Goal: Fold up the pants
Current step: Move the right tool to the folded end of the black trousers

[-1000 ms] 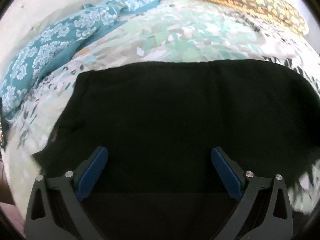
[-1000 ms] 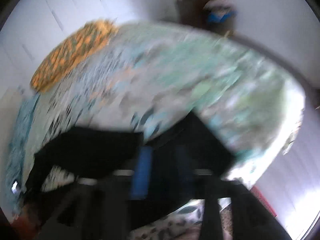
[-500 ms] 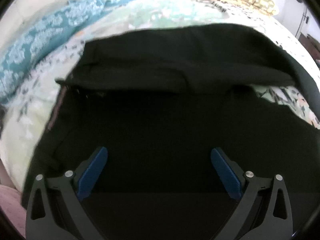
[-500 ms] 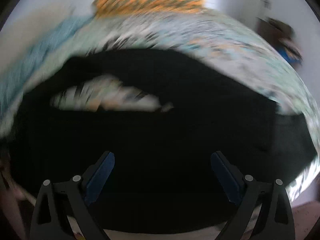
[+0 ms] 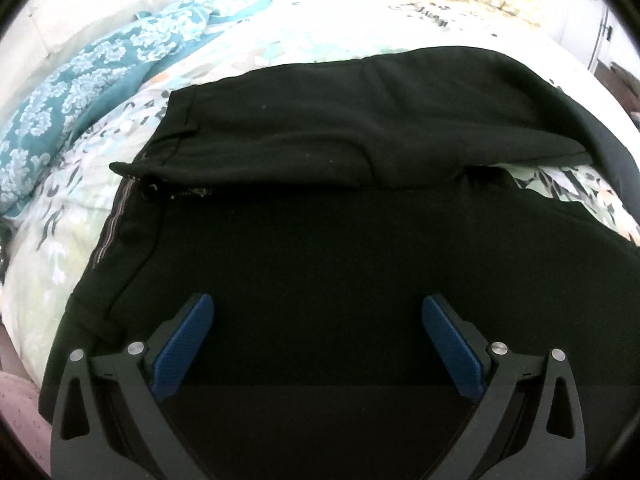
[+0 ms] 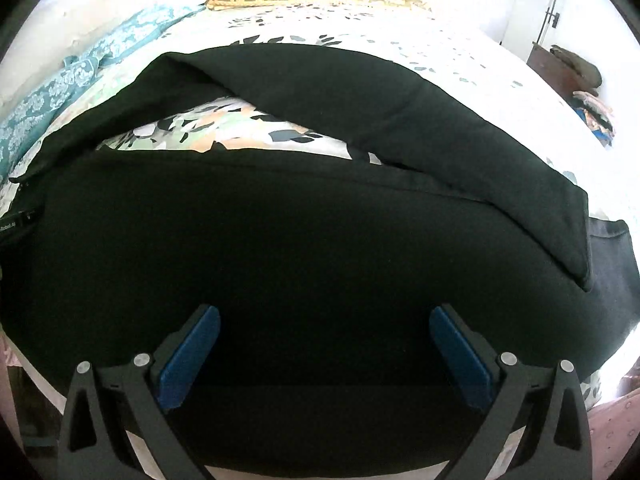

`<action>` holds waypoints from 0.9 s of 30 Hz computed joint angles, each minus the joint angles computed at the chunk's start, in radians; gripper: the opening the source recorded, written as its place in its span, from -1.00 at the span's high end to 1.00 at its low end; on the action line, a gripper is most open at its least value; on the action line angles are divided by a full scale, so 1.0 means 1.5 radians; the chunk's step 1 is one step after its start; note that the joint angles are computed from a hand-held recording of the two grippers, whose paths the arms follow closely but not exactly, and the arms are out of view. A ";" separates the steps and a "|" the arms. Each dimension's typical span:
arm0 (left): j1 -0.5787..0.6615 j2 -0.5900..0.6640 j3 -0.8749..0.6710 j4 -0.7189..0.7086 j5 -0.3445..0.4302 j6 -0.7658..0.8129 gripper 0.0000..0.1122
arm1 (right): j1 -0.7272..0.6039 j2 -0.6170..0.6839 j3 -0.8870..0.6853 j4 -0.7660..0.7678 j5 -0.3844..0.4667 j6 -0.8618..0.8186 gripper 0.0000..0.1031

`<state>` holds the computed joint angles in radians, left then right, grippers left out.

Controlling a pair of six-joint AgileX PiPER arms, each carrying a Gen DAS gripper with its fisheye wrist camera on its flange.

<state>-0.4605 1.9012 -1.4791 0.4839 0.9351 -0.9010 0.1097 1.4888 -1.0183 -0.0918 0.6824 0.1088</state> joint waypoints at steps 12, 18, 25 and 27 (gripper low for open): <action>-0.007 -0.004 0.011 0.022 -0.006 -0.022 -0.83 | -0.205 -0.079 0.012 0.382 -0.036 -0.218 -0.97; -0.011 -0.004 0.014 0.034 -0.005 -0.034 -0.83 | -0.412 0.007 0.027 0.702 0.100 -0.346 -0.91; -0.014 -0.007 0.019 0.041 -0.007 -0.043 -0.83 | -0.357 0.017 -0.042 0.481 0.006 -0.202 -0.91; -0.014 -0.007 0.020 0.041 -0.008 -0.044 -0.83 | -0.365 0.033 -0.060 0.465 0.009 -0.193 -0.91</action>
<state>-0.4817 1.8909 -1.4498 0.5454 0.9232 -0.9670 -0.4381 1.5381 -1.1081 0.6052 0.6957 -0.1807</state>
